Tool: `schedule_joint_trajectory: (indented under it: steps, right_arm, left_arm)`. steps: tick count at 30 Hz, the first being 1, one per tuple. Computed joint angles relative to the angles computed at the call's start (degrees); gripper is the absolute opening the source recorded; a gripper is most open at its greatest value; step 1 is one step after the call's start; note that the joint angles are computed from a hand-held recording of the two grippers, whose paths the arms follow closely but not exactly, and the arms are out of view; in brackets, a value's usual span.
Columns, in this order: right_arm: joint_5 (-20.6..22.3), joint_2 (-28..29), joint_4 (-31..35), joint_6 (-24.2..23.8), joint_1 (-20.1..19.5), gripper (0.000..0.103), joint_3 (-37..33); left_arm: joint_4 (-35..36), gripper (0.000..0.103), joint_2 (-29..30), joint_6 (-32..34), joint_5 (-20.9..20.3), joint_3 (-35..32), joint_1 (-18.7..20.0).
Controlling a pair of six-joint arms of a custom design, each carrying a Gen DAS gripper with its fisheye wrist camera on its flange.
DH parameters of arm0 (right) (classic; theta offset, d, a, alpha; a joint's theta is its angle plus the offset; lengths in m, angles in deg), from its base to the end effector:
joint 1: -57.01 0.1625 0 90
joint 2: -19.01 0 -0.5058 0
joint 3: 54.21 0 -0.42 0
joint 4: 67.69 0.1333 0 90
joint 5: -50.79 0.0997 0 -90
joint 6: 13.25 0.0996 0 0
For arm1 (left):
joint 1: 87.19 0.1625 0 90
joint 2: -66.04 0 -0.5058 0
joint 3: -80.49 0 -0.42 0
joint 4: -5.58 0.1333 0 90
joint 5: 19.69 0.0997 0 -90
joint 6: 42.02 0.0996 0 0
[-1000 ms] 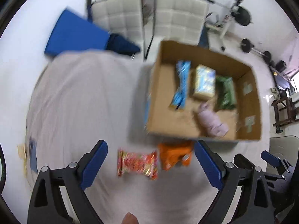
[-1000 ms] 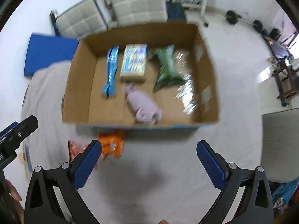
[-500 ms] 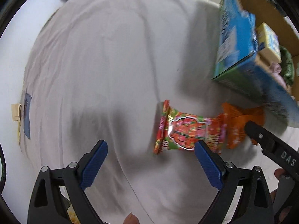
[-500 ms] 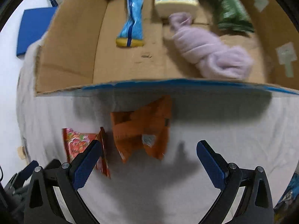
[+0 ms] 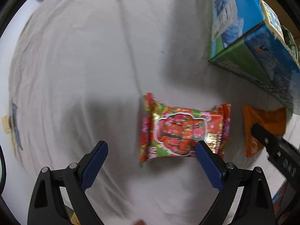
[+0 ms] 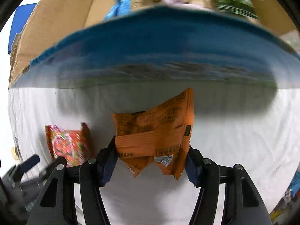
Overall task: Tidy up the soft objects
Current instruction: 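Grasp the red floral pack with left tool while right tool grasps orange bag, then lower the red pack and orange bag into the box and release both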
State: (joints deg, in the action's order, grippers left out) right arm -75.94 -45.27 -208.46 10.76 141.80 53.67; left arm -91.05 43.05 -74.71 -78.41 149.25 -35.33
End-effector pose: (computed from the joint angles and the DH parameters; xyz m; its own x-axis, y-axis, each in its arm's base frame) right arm 0.0160 -0.6366 0.2618 -0.6862 0.5364 0.4912 0.4043 0.8427 -0.3555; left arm -0.3376 -0.7295 -0.0699 -0.6541 0.3317 -0.6798 0.1494 0.9377 0.3137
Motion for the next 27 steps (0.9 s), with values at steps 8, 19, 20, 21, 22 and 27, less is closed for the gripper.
schedule_joint_trajectory:
  steps: [8, 19, 20, 21, 22, 27]
  right_arm:
    - [-1.17, -4.66, -2.2, 1.06, -0.75, 0.065, 5.38]
    - [-0.61, -6.92, -0.26, 0.45, -1.08, 0.065, 5.22]
    - [-0.47, -6.32, 0.01, 0.48, -1.1, 0.065, 4.52]
    - [-0.34, -6.2, -0.06, 0.46, -1.07, 0.065, 4.63]
    - [-0.39, -6.18, 0.07, 0.41, -1.04, 0.065, 4.64]
    - [-0.03, -6.14, -0.85, -1.51, -2.35, 0.065, 4.25]
  left_arm:
    - [2.98, 0.096, 5.21, 3.56, -5.88, -6.53, 0.76]
    - [-4.44, 0.085, 2.75, 7.61, -4.71, 0.57, -0.93]
    - [-4.06, 0.084, 3.5, 7.79, -4.62, -0.65, -1.03]
    - [-4.82, 0.083, 3.19, 7.38, -4.85, 0.53, -1.58]
    - [-5.78, 0.082, 2.63, 7.06, -5.15, 1.92, -2.02]
    - [-9.55, 0.081, 0.14, 6.26, -6.76, 7.05, -3.74]
